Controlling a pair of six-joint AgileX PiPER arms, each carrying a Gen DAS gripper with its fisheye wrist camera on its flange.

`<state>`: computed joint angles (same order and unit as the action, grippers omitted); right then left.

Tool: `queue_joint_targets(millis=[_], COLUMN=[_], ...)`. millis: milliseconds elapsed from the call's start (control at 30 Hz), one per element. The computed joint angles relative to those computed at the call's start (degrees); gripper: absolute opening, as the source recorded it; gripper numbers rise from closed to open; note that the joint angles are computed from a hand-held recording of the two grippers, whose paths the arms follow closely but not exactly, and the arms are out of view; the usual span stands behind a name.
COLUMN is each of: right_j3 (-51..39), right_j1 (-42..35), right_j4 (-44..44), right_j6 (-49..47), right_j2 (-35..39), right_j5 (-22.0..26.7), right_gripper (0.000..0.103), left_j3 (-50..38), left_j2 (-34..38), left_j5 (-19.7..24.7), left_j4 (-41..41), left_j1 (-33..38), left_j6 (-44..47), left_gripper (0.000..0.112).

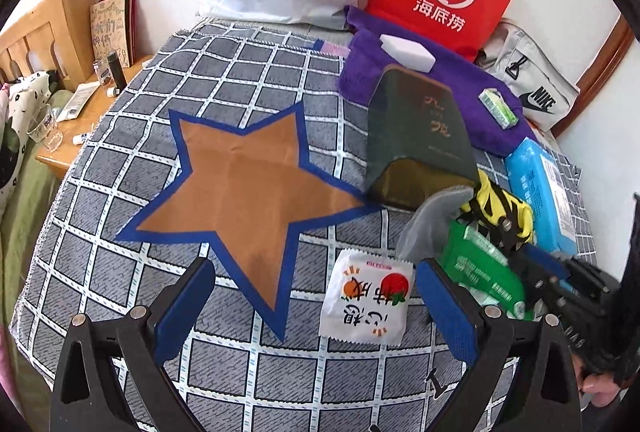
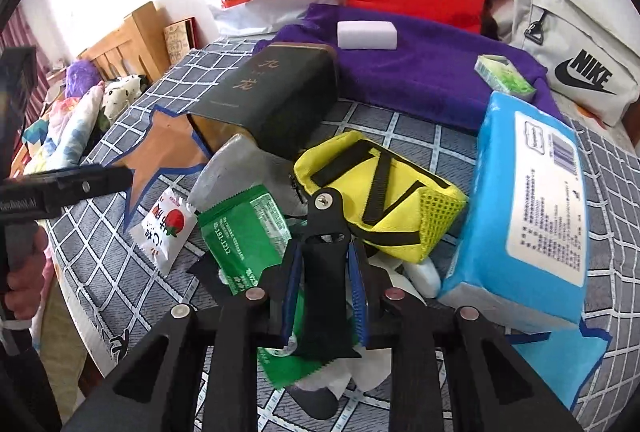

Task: Organize soft objects
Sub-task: 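Grasp the tomato-print snack packet with the left gripper while the right reaches toward the gloves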

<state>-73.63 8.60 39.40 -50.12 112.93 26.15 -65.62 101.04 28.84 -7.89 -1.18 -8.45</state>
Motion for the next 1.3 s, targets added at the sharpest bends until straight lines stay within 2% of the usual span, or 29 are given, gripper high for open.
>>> queue_joint_targets(millis=[300, 333, 367, 500, 633, 700, 733, 767, 833, 900, 967, 1033, 1100, 1233, 1300], right_j3=[4.3, 5.4, 6.3, 10.7, 13.1, 13.3, 13.2, 12.9, 12.5, 11.1, 9.0, 7.2, 5.8, 5.8, 6.2], right_j1=[-5.2, -6.2, -7.1, -10.0, -11.9, -12.1, -11.9, -11.5, -10.7, -9.6, -7.9, -6.6, -5.5, -5.8, -7.3], right_j4=[9.1, 10.5, 11.1, 14.5, 15.7, 16.5, 17.0, 17.6, 19.2, 18.9, 16.7, 14.0, 11.0, 11.3, 12.9], right_j6=[-8.0, -9.7, -10.6, -15.8, -18.4, -19.5, -20.0, -20.8, -22.0, -21.3, -18.5, -15.6, -12.3, -13.0, -14.4], right_j2=[-4.7, -5.6, -6.3, -8.7, -8.8, -8.1, -7.7, -7.3, -6.7, -5.6, -4.1, -2.8, -1.5, -1.8, -2.8], right_j5=[1.8, 2.5, 3.3, 3.5, 3.4, 3.7, 3.8, 3.6, 3.1, 3.0, 1.6, 0.5, -1.0, -1.0, 0.9], right_gripper=[0.023, 0.013, 0.009, 0.009, 0.011, 0.016, 0.023, 0.033, 0.043, 0.044, 0.044, 0.044, 0.042, 0.022, 0.017], left_j3=[1.5, 1.8, 2.2, 3.0, 2.1, 1.2, 1.2, 1.7, 2.9, 3.2, 3.1, 3.0, 3.4, 3.7, 3.5], left_j2=[-0.2, -0.3, -0.3, 0.7, 3.2, 5.0, 5.5, 5.6, 5.2, 4.6, 4.2, 3.8, 3.3, 3.3, 3.4], left_j5=[-0.2, -0.4, -0.7, -2.4, -2.8, -2.2, -2.3, -2.9, -5.0, -5.7, -5.6, -5.4, -5.7, -5.9, -5.8], left_j4=[1.2, 1.1, 0.8, 4.4, 13.7, 18.8, 21.4, 26.2, 29.0, 28.4, 26.6, 23.9, 20.4, 19.4, 19.3], left_j1=[-1.9, -2.3, -2.7, -5.1, -7.8, -9.3, -10.0, -11.1, -11.9, -11.9, -11.4, -10.5, -9.7, -9.5, -9.4], left_j6=[-0.8, -0.7, -0.2, -3.2, -12.0, -16.4, -18.7, -22.9, -24.8, -23.6, -21.1, -18.4, -15.0, -13.9, -13.9], left_gripper=[0.101, 0.101, 0.101, 0.101, 0.101, 0.099, 0.099, 0.096, 0.087, 0.069, 0.058, 0.053, 0.052, 0.052, 0.052])
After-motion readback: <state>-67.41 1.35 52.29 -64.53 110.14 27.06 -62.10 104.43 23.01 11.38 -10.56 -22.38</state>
